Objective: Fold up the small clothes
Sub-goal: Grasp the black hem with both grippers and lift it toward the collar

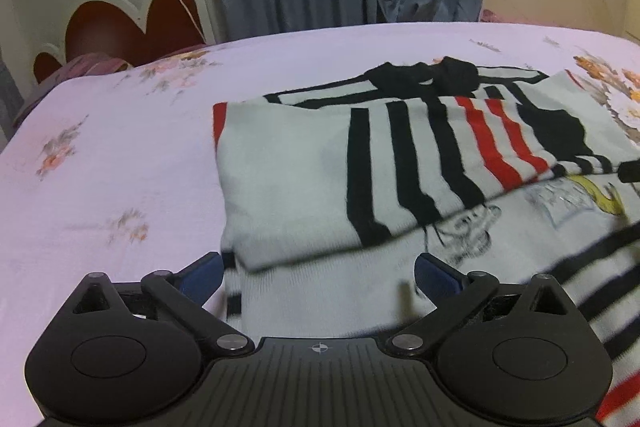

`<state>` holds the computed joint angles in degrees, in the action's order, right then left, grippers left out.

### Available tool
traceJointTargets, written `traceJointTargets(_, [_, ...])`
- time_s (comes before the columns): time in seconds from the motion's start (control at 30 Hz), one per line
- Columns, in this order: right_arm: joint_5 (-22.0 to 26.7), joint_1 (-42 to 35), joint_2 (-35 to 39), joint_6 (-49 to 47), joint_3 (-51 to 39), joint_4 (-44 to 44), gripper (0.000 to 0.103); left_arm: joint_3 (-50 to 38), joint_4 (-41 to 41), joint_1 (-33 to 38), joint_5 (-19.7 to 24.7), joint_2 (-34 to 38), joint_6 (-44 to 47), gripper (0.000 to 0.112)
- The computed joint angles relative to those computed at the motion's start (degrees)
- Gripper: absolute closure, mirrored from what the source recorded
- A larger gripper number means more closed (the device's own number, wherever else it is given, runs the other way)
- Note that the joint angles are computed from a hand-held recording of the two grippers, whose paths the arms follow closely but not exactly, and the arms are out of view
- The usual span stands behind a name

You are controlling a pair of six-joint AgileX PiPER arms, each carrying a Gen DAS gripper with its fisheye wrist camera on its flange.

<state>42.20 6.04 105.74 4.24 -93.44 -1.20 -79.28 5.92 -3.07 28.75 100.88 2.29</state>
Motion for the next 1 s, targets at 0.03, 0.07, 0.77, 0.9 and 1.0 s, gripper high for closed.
traceJointTargets(0.03, [-0.1,-1.1,-1.7,-1.3,1.8,1.8,0.056,1.9,0.4,-0.2,-0.4,-1.8,-0.8,0.012])
traceJointTargets(0.07, [-0.1,-2.2,-3.5,-3.0,3.6,3.7,0.05,3.3,0.2,0.0,-0.7,-3.1,-0.8,0.012])
traceJointTargets(0.77, [12.5,-30.2,-30.4,-38.9,35.9,37.1,0.048,39.3,-32.6,16.6,6.2,-35.7,24.7,0.033])
traceJointTargets(0.9, [18.2,-34.7,-32.4,-42.4,38.1,41.9,0.048,41.2,-38.2,20.7,10.4,-38.8,28.7,0.036])
traceJointTargets(1.0, [21.9,-37.0,-33.8,-44.2,40.2,44.7,0.05,42.6,-45.7,26.5,15.2,-39.9,35.0,0.039])
